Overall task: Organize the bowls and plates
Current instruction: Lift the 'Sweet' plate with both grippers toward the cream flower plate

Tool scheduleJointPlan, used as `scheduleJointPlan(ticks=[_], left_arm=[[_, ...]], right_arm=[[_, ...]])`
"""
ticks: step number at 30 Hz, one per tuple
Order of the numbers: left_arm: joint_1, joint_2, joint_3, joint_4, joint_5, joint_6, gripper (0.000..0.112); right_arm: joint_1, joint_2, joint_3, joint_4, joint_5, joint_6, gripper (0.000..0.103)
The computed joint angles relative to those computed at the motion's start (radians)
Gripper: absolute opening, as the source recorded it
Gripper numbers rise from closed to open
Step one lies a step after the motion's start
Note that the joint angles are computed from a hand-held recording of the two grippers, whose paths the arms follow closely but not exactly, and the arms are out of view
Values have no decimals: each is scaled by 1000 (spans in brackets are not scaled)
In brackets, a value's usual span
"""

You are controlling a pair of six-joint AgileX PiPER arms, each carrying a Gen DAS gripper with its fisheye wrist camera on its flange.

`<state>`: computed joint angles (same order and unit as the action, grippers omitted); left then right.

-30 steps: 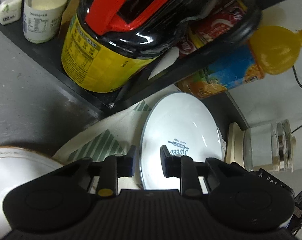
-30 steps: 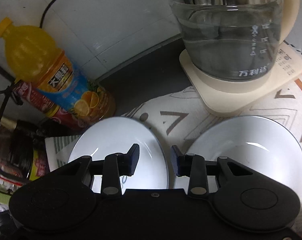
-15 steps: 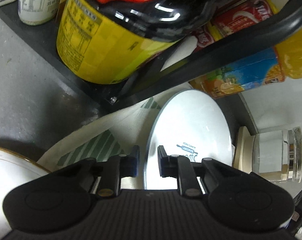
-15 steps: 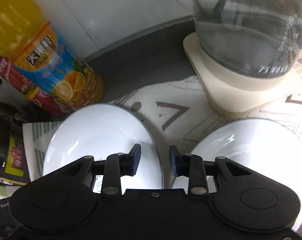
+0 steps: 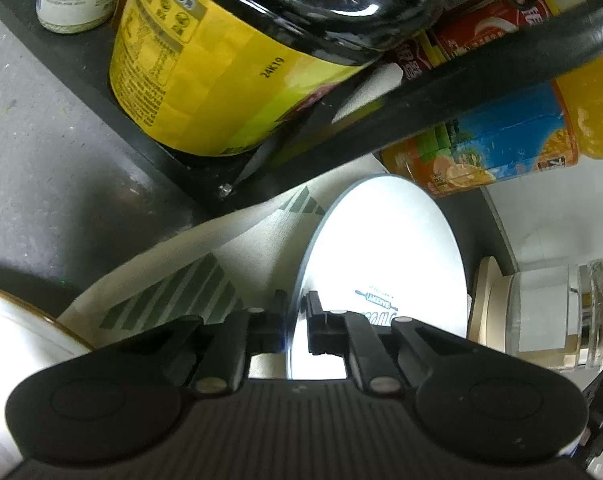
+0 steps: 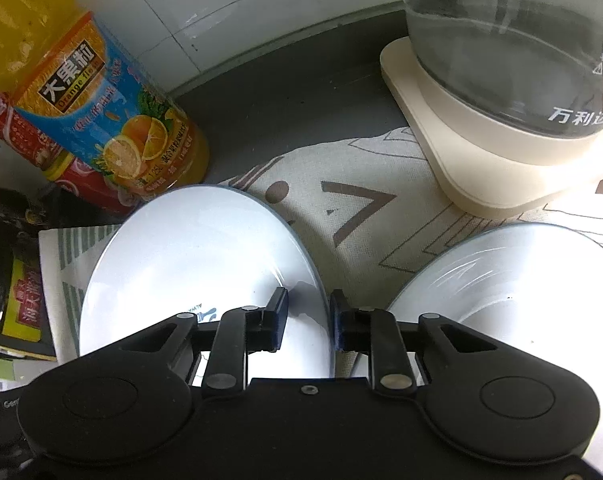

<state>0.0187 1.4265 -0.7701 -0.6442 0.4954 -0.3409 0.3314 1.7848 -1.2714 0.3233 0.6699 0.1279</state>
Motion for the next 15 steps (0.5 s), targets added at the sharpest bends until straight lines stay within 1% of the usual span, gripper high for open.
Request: scheduleJointPlan(ticks=[4, 7, 9, 12, 15], left_arm=[[18, -26, -3, 31, 15, -14, 6], [54, -52, 6, -18, 37, 46, 6], [78, -68, 15, -49, 54, 78, 4], [86, -98, 22, -27, 79, 62, 4], [94, -137, 44, -29, 96, 58, 4]], right_arm=[[-40, -49, 54, 121, -5, -113, 12], [-79, -91, 98, 253, -4, -233, 5], [-96, -112, 120, 316, -2, -286, 4], [-90, -143, 134, 295, 7, -288, 4], [-87, -176, 161, 315, 1, -293, 5]])
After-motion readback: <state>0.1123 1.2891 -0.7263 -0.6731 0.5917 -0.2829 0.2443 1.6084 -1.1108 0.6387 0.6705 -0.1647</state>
